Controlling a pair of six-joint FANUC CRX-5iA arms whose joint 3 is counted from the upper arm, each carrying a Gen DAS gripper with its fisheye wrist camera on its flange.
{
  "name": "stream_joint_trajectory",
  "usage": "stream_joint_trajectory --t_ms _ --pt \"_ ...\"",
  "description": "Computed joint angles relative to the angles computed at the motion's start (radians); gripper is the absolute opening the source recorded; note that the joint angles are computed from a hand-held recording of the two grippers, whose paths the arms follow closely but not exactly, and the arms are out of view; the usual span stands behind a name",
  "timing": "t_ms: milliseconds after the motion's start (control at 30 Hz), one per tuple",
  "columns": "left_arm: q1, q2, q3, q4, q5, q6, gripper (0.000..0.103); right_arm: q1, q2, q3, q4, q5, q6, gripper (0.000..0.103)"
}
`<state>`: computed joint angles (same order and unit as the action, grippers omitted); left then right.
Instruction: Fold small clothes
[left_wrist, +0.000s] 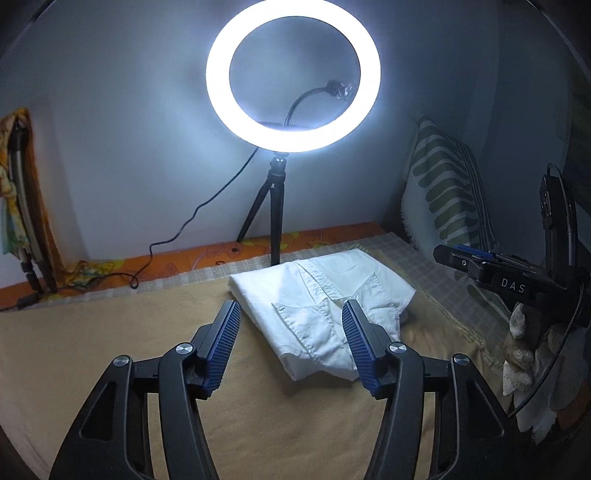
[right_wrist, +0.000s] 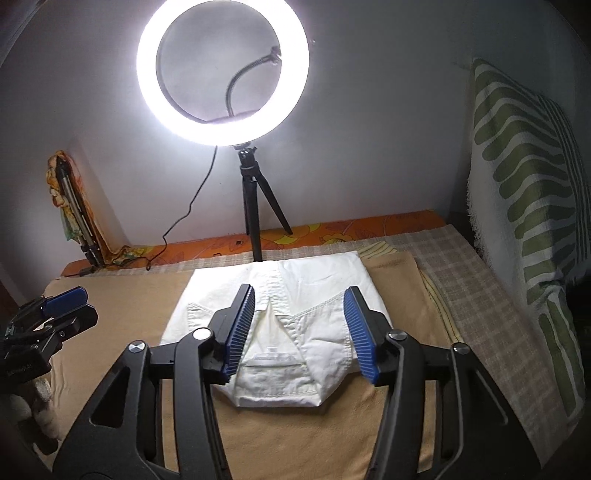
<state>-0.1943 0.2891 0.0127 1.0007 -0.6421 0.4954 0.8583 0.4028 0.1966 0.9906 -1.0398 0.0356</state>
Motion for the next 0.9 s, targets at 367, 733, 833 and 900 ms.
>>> stream_joint_trajectory --t_ms 367,733,833,900 --pt "0.101 -0.256 -0.257 0.130 -0.025 -0.224 0.082 0.215 0.082 0.162 0.088 -0.308 -0.005 0.097" --pt "0.220 -0.443 -0.434 0.201 -0.071 -0.360 0.094 0.356 0.187 0.302 0.134 -0.496 -0.057 0.103" --pt "0.232 -0.488 -0.483 0.238 -0.047 -0.419 0.102 0.381 0.216 0.327 0.150 -0.541 -0.088 0.103" --pt "0.241 -0.516 -0.516 0.264 -0.043 -0.455 0.103 0.395 0.230 0.335 0.154 -0.558 -0.112 0.103"
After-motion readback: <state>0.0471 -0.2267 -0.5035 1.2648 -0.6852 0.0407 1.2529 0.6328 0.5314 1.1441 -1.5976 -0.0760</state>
